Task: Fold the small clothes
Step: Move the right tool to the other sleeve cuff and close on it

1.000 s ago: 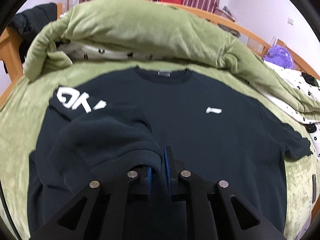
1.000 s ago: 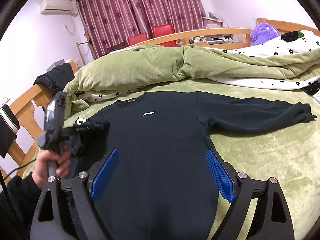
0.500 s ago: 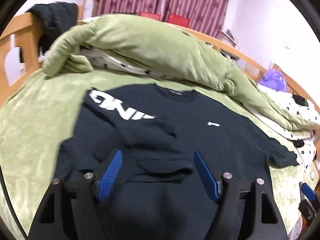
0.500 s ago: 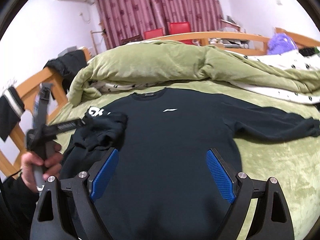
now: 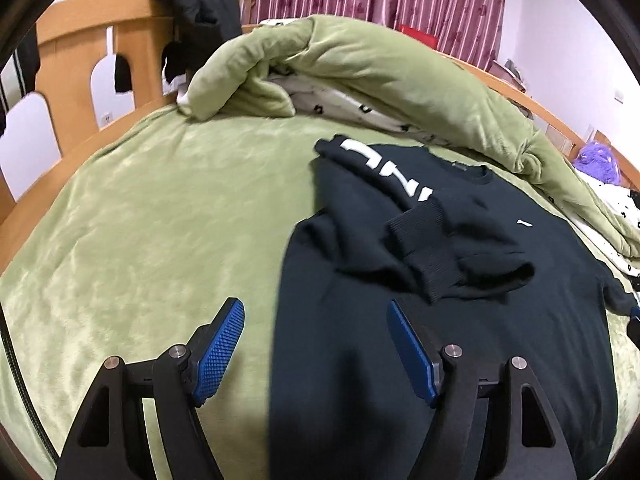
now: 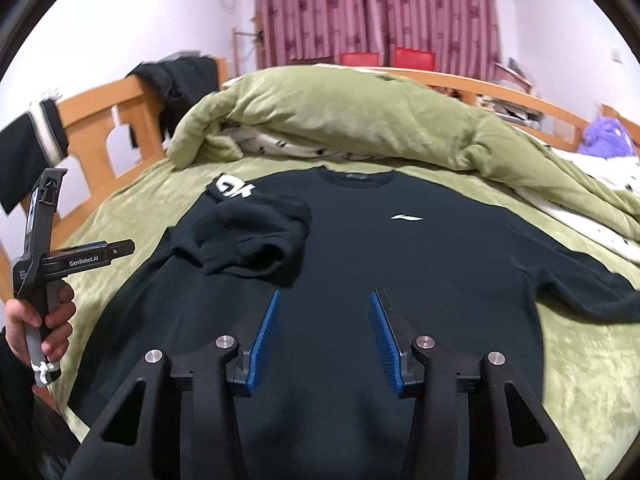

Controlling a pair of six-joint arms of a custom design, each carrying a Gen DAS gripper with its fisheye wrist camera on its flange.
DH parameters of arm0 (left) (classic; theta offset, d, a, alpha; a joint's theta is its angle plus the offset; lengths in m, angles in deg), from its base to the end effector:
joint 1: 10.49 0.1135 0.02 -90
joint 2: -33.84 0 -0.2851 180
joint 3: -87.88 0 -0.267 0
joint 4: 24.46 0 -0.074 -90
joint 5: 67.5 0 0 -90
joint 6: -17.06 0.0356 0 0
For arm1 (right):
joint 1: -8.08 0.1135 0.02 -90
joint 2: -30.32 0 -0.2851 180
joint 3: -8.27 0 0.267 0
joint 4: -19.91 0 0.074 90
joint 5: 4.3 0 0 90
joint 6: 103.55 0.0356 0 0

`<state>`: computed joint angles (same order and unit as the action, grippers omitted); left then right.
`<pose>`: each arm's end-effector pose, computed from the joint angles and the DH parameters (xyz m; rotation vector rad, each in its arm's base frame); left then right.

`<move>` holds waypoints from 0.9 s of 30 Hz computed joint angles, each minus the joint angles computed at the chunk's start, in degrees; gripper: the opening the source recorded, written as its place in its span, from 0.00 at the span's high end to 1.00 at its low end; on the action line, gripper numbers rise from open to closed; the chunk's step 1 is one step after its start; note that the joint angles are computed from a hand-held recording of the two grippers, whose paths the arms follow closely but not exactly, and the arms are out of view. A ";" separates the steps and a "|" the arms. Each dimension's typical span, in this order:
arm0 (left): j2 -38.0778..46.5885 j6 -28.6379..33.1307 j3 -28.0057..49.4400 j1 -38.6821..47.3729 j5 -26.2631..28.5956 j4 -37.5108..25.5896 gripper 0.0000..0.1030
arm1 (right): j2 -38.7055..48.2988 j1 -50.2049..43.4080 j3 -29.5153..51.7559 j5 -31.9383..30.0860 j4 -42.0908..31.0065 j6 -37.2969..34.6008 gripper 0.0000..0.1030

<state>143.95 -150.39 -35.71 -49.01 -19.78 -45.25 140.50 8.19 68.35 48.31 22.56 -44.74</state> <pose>0.2519 -0.1699 0.0694 -0.9080 2.1943 0.2123 0.3587 0.0223 0.1009 -0.8811 2.0601 0.4925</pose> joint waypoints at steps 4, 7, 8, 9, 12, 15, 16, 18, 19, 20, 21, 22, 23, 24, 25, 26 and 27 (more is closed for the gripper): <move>-1.76 2.73 -4.83 1.42 0.99 6.81 0.31 | 1.36 5.42 1.11 1.99 -0.64 1.51 0.52; -1.93 5.30 -7.16 2.23 0.27 11.03 0.31 | 3.86 11.21 3.91 4.39 -1.60 3.97 0.38; -1.38 5.71 -7.88 2.01 -1.28 12.25 0.31 | 4.97 13.09 5.26 5.24 -1.78 4.95 0.38; -0.75 5.66 -8.16 1.93 -2.45 12.59 0.31 | 5.94 14.68 6.41 6.05 -2.05 5.80 0.38; 0.80 6.70 -9.96 2.47 -3.09 15.33 0.31 | 10.37 20.05 11.24 8.56 -2.48 9.41 0.38; 1.41 7.27 -13.12 3.27 -2.76 19.78 0.31 | 14.33 23.87 14.78 10.79 -1.78 11.61 0.38; 1.42 7.45 -14.50 3.64 -2.50 21.90 0.31 | 15.77 25.02 15.86 11.67 -1.38 12.14 0.38; 1.22 7.52 -17.15 4.46 -2.13 25.97 0.31 | 18.43 27.14 18.44 13.65 -2.01 12.75 0.38; 1.20 7.75 -18.29 4.92 -1.88 28.16 0.31 | 20.15 28.21 20.03 14.88 -2.36 12.91 0.38; 1.03 8.02 -19.64 5.45 -1.55 30.53 0.31 | 21.50 29.18 21.31 16.36 -2.57 13.04 0.38; 1.01 8.27 -20.60 6.13 -1.04 32.44 0.31 | 22.84 29.96 22.72 17.72 -2.95 13.14 0.38; 0.86 8.54 -21.37 6.81 -0.40 33.85 0.31 | 23.80 30.36 23.76 18.43 -3.25 13.25 0.38; 0.85 8.82 -21.89 7.34 0.17 35.09 0.31 | 25.03 30.89 25.16 19.52 -3.78 13.54 0.39; 0.94 8.88 -22.31 7.67 0.65 36.31 0.31 | 26.60 31.65 27.21 21.48 -4.78 13.93 0.39; 0.92 9.30 -22.94 8.20 1.25 37.95 0.31 | 27.34 32.01 28.20 22.57 -5.18 14.13 0.39; 1.00 9.47 -23.02 8.47 1.49 38.45 0.31 | 28.27 32.35 29.47 23.62 -5.75 14.45 0.40; 1.17 9.24 -22.84 8.38 1.36 38.22 0.31 | 29.20 32.42 30.82 23.73 -6.40 15.10 0.40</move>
<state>145.11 -141.15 -58.54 -40.63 -18.43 -7.02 169.70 40.61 99.17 72.04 16.16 -29.63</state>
